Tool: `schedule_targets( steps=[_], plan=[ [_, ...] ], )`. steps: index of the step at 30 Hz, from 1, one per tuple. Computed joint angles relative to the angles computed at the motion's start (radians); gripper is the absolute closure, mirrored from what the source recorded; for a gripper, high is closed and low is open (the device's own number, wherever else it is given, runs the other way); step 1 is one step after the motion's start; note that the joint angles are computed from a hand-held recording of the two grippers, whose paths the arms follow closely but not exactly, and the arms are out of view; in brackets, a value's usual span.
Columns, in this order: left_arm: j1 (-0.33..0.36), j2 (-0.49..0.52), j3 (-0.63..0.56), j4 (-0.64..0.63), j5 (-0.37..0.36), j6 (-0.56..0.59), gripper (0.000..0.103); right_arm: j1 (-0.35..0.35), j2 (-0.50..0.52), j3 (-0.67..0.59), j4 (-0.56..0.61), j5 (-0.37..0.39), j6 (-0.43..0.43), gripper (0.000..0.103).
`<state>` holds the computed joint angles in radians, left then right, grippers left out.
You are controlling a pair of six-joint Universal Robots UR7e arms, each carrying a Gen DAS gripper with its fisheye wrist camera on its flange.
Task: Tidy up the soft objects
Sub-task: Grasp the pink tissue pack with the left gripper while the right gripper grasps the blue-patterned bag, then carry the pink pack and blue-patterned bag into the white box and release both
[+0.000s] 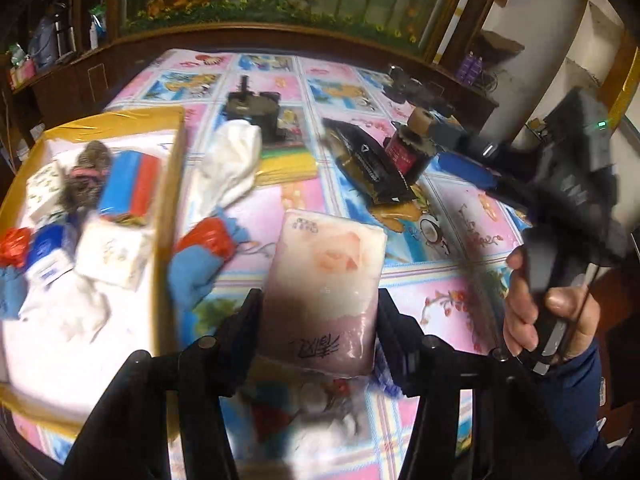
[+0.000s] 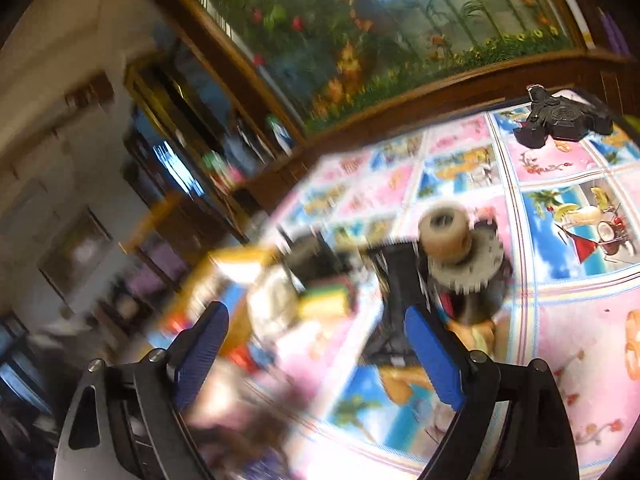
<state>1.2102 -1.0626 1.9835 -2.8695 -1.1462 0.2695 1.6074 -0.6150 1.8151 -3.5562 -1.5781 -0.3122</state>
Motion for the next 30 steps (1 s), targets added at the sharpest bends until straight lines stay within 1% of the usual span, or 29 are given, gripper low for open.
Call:
schedule_targets(
  steps=[1, 2, 5, 6, 8, 11, 12, 14, 16, 18, 20, 21, 23, 27, 30],
  plan=[
    [0.007, -0.021, 0.012, -0.001, -0.017, 0.003, 0.049, 0.020, 0.008, -0.006, 0.028, -0.066, -0.008, 0.010],
    [0.015, -0.040, 0.020, 0.004, -0.038, 0.003, 0.049, 0.034, 0.010, 0.000, 0.047, -0.099, -0.009, 0.010],
    [0.031, -0.078, 0.037, -0.008, -0.064, 0.015, 0.049, 0.058, 0.002, 0.055, 0.055, -0.112, -0.033, 0.010],
    [0.037, -0.088, 0.039, -0.013, -0.070, 0.022, 0.049, 0.075, 0.000, 0.079, 0.050, -0.136, -0.055, 0.010],
    [0.044, -0.106, 0.049, -0.025, -0.085, 0.033, 0.049, 0.106, 0.009, 0.107, 0.045, -0.207, -0.079, 0.010],
    [0.050, -0.123, 0.066, -0.060, -0.094, 0.060, 0.049, 0.129, 0.020, 0.131, 0.090, -0.275, -0.070, 0.010],
    [0.051, -0.129, 0.072, -0.067, -0.094, 0.067, 0.049, 0.140, 0.033, 0.134, 0.088, -0.310, -0.084, 0.010],
    [0.058, -0.141, 0.080, -0.071, -0.101, 0.076, 0.049, 0.153, 0.055, 0.125, 0.102, -0.355, -0.095, 0.010],
    [0.068, -0.155, 0.081, -0.060, -0.112, 0.075, 0.049, 0.164, 0.078, 0.121, 0.097, -0.391, -0.092, 0.017],
    [0.078, -0.167, 0.084, -0.063, -0.116, 0.076, 0.049, 0.165, 0.097, 0.102, 0.121, -0.419, -0.060, 0.054],
    [0.089, -0.182, 0.084, -0.064, -0.121, 0.076, 0.049, 0.172, 0.117, 0.090, 0.100, -0.439, -0.058, 0.054],
    [0.094, -0.186, 0.083, -0.068, -0.124, 0.078, 0.049, 0.181, 0.126, 0.085, 0.092, -0.464, -0.061, 0.054],
    [0.107, -0.202, 0.084, -0.082, -0.128, 0.083, 0.049, 0.189, 0.136, 0.081, 0.080, -0.478, -0.057, 0.054],
    [0.132, -0.220, 0.078, -0.092, -0.135, 0.076, 0.048, 0.202, 0.141, 0.094, 0.022, -0.481, -0.050, 0.055],
    [0.146, -0.220, 0.070, -0.097, -0.130, 0.069, 0.048, 0.205, 0.132, 0.100, -0.004, -0.454, -0.032, 0.055]
  ],
)
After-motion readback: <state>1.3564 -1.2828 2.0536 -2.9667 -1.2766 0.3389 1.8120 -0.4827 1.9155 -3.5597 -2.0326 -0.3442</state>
